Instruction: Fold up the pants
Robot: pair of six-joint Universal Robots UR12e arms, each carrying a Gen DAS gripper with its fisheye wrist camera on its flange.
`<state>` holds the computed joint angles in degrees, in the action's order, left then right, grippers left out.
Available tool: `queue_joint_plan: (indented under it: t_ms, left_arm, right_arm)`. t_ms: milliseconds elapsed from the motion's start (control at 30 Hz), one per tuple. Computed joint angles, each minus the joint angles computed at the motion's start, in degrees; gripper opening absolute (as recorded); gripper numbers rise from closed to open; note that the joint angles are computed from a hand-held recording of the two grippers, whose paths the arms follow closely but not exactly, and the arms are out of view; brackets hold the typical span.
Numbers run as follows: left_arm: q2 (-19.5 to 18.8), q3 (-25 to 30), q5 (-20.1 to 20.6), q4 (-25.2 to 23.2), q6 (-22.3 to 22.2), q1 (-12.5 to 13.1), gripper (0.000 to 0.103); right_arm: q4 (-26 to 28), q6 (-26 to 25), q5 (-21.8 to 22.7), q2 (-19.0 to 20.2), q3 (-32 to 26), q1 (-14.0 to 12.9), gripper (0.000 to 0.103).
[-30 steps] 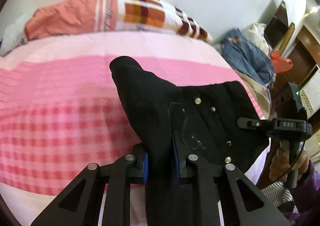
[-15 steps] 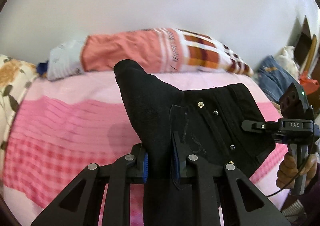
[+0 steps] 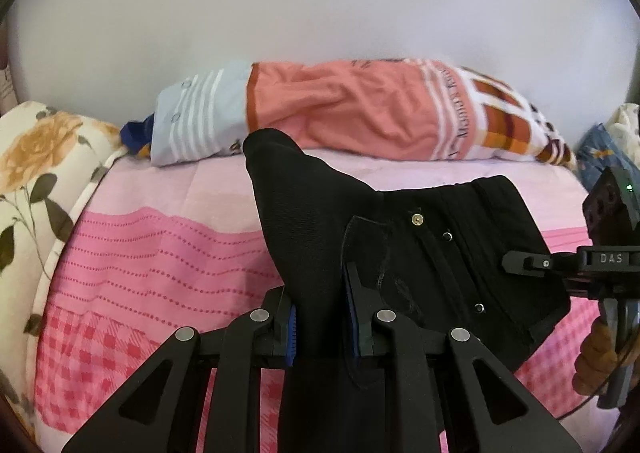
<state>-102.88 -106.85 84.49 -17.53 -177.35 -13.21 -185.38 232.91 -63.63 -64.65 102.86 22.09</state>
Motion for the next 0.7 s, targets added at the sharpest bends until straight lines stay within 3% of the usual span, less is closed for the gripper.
queue_joint_plan:
  t_ms: [400, 500, 633, 700]
  left_arm:
    - [-1.4, -1.07, 1.38, 2.73, -1.24, 0.39, 0.021]
    - [-1.73, -1.21, 2.62, 3.59, -1.6, 0.12, 0.023]
    - [-2.15, -1.3, 5.18, 4.47, -2.8, -0.34, 0.033]
    - [-2.31, -1.27, 7.48, 4.82, -4.28, -0.71, 0.044]
  right_arm:
    - [3.33, -3.28, -1.49, 0.49, -0.72, -0.09, 0.02]
    - [6.68, -6.94, -4.35, -0.17, -1.2, 0.65, 0.02]
    - [9.77, -9.46, -7.76, -0.73, -1.72, 1.46, 0.022]
    - [11.27, -10.75, -10.1, -1.07, -1.97, 2.0, 0.025]
